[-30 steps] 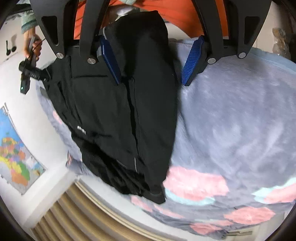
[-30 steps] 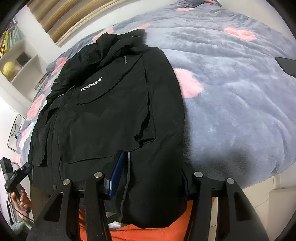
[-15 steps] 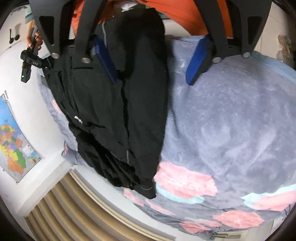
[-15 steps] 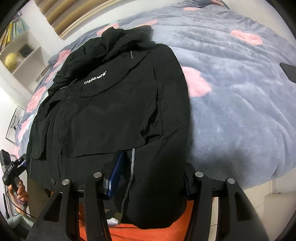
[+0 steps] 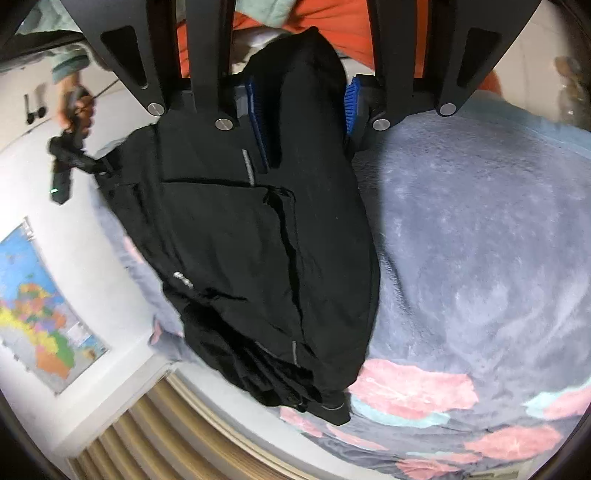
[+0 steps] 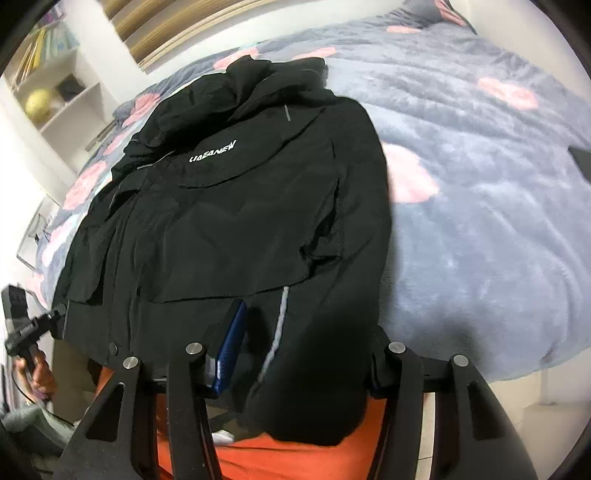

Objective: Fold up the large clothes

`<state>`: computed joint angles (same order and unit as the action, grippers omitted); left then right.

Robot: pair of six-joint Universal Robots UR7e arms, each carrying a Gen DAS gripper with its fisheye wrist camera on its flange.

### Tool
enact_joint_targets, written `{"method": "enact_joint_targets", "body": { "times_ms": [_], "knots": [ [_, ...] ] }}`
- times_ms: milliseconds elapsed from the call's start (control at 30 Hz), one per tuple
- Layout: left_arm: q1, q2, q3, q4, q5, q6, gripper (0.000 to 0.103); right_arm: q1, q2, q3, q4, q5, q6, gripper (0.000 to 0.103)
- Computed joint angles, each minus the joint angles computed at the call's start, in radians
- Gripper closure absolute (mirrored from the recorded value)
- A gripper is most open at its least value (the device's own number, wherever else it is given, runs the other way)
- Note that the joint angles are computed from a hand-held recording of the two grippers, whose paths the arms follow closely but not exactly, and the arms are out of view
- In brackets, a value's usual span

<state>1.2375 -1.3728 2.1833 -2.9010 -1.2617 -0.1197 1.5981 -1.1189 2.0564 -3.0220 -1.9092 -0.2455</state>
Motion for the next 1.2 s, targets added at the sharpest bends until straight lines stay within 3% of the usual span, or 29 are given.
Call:
{"method": "enact_joint_targets", "body": {
  "times_ms": [133,267,300,333,400,467,667,733,900,1033,1133,1200],
  "knots": [
    [-0.004,0.04,-0.019,-0.005,0.005,-0.01,0.066,-0.006,0.025,-0.019,0.003,0.0,0.004,0.045],
    [0.006,0.069,-0.04,0.009,0.003,-0.016,0.062,-0.038,0.011,-0.023,0.041,0.065,0.046,0.046],
    [0.006,0.066,-0.037,0.005,0.001,-0.018,0.066,-0.034,0.008,-0.02,0.036,0.058,0.05,0.049],
    [0.001,0.059,-0.031,-0.001,0.005,-0.015,0.081,-0.026,0.002,-0.014,0.025,0.044,0.053,0.06],
    [-0.025,0.026,-0.006,-0.028,0.008,0.011,0.093,-0.011,-0.017,0.0,0.003,0.035,0.051,0.075],
    [-0.053,-0.003,0.009,-0.058,0.003,0.031,0.093,-0.005,-0.042,0.007,-0.004,0.072,0.054,0.083],
    [-0.053,0.017,-0.079,-0.111,-0.15,0.043,0.093,0.03,-0.059,-0.077,0.032,0.162,0.05,0.084],
    [-0.06,0.043,-0.122,-0.131,-0.159,0.052,0.093,0.04,-0.046,-0.137,0.048,0.197,0.04,0.084],
    [-0.052,0.143,-0.29,-0.171,-0.164,0.052,0.092,0.069,0.04,-0.318,0.081,0.205,0.022,0.084],
    [-0.042,0.253,-0.485,-0.155,-0.119,0.05,0.092,0.088,0.157,-0.538,0.129,0.182,0.031,0.084],
    [-0.042,0.359,-0.657,-0.119,-0.038,0.077,0.092,0.094,0.273,-0.742,0.212,0.176,0.061,0.084],
    [-0.04,0.431,-0.767,-0.082,0.007,0.094,0.092,0.103,0.367,-0.889,0.266,0.131,0.056,0.084]
  ]
}}
